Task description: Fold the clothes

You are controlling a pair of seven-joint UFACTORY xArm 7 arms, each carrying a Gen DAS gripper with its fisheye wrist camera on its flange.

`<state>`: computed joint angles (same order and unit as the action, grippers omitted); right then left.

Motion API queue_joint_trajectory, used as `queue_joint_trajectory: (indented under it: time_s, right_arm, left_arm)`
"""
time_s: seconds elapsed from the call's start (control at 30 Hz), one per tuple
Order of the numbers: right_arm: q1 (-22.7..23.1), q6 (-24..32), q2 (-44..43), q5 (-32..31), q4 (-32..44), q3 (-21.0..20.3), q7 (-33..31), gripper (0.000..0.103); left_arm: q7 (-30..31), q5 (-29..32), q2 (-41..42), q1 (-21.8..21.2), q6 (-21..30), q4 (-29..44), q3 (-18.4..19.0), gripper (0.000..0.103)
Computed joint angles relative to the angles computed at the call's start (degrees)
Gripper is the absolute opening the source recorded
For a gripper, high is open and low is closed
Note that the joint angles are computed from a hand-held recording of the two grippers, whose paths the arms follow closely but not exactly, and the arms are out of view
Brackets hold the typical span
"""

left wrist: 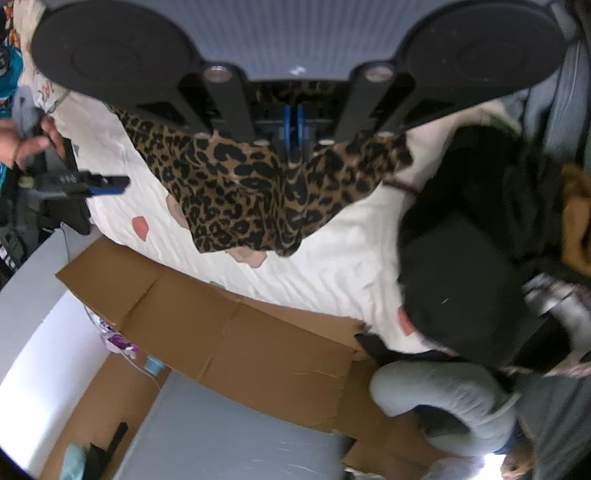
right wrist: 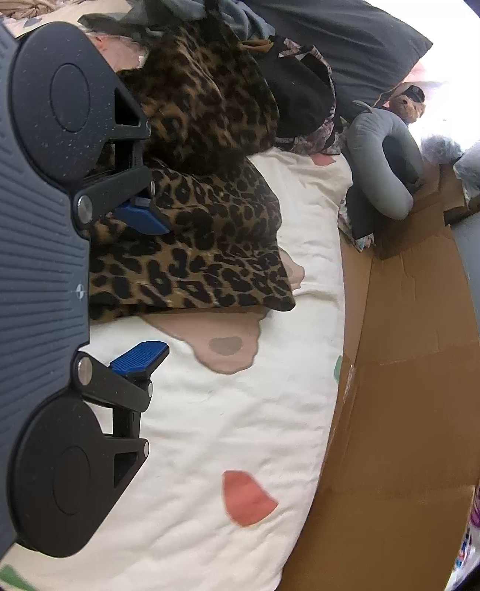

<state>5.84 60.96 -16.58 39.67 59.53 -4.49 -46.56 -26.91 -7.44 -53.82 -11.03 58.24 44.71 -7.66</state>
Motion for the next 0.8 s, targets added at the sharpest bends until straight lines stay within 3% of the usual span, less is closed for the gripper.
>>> queue_joint_trajectory:
  time_s: [0.37,0.8]
  right_arm:
    - [1.5,-5.7,11.5,-0.1,8.4,5.0,1.0,0.071]
    - [3.2,-11.0,22.2,-6.1,16.8,10.4,6.2,0.071]
  left_arm:
    - [-7.4,0.4,-11.9,2.4,9.5,-2.7,-1.2,0.004]
    - [-13.9,-1.0,-21.1,3.8,20.4,-3.1,-2.7,0.004]
